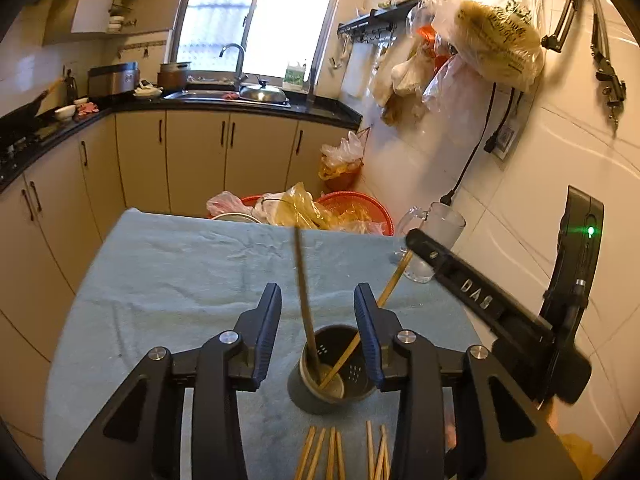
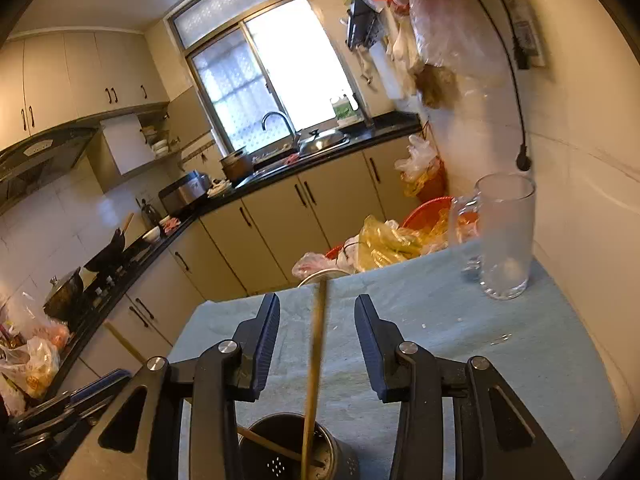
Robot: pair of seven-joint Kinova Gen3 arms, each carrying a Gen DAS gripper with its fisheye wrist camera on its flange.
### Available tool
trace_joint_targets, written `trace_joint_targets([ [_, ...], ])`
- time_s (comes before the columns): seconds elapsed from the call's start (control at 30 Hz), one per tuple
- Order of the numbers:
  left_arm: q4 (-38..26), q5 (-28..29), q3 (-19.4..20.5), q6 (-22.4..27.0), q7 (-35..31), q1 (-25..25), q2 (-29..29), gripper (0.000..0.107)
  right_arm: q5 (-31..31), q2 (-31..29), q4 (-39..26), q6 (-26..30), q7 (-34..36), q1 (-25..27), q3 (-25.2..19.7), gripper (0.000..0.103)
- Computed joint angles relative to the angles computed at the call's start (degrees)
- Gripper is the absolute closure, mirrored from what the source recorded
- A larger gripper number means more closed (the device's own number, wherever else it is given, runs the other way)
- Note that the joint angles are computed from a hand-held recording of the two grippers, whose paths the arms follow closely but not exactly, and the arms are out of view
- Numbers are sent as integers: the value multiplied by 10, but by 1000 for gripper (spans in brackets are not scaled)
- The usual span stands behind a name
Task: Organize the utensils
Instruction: 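Lower the chopstick into the grey cup and open the left gripper, then lower the left gripper onto another chopstick and close on it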
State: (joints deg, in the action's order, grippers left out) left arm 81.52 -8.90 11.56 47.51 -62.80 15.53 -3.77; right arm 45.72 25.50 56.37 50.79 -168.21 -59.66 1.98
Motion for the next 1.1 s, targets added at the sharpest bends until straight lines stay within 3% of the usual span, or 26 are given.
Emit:
trace_joint_targets([
  [0.2,33,-51,30,19,50,-11,-65,62,36,-41,20,48,-7,-29,-10,53],
  [0.5,104,-7,45,57,49,-49,-156,50,95,-116,58,172,30,-68,-81,36],
  [0.63,147,25,37,78,23,-51,-174,50,69,-147,88,222,64,-63,-121,28],
  [0.73,176,34,42,91,6,-53,-171,50,12,-165,120,258,94,-37,-155,28],
  [0.9,204,69,31,92,-34,-30,-125,52,-103,-191,212,215,99,27,-184,28],
  [0.97,208,87,23,84,-50,-19,-104,59,-141,-195,249,174,97,52,-192,31],
  [1.03,215,97,18,75,-65,-10,-88,69,-175,-197,280,128,99,67,-189,41],
  [1.1,213,95,22,69,-70,-3,-68,75,-197,-192,303,85,96,88,-199,42],
])
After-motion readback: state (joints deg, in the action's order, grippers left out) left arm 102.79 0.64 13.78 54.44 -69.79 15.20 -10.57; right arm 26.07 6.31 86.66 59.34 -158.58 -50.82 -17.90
